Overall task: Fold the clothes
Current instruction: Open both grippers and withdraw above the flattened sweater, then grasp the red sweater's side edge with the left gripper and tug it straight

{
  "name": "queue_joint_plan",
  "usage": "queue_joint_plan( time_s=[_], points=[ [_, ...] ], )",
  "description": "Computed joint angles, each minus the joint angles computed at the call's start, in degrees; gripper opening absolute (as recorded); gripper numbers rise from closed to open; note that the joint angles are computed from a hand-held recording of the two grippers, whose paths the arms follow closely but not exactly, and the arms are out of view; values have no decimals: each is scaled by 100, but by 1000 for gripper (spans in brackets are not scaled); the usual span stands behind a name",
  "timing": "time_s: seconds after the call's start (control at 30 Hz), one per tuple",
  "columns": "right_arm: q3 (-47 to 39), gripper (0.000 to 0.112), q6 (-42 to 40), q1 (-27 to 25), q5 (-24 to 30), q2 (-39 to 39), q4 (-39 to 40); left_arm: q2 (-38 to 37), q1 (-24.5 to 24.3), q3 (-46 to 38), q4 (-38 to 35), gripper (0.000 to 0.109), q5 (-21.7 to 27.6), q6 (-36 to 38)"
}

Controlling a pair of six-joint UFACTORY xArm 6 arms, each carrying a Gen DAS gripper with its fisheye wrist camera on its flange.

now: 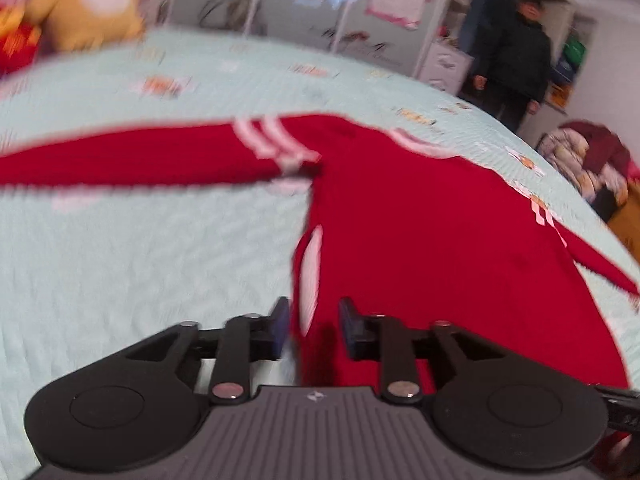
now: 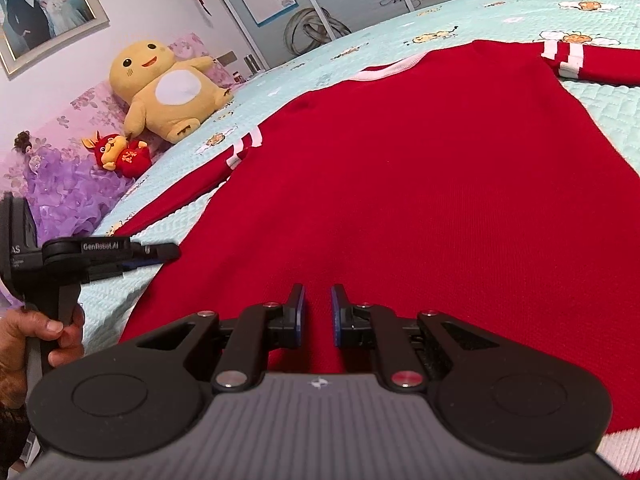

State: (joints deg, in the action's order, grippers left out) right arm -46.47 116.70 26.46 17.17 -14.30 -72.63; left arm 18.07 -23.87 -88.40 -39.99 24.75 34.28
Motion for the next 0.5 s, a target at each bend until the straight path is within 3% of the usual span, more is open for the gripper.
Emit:
queue_joint_plan(
  time_s=[0.1,0.5],
  points=[
    [7,13,133,-19,-44,3,-138,373,-56,-408,341,42,-34,-130],
    [41,13,878,-139,-246,6,-848,809,-65,-919,143,34,67,216]
  ],
)
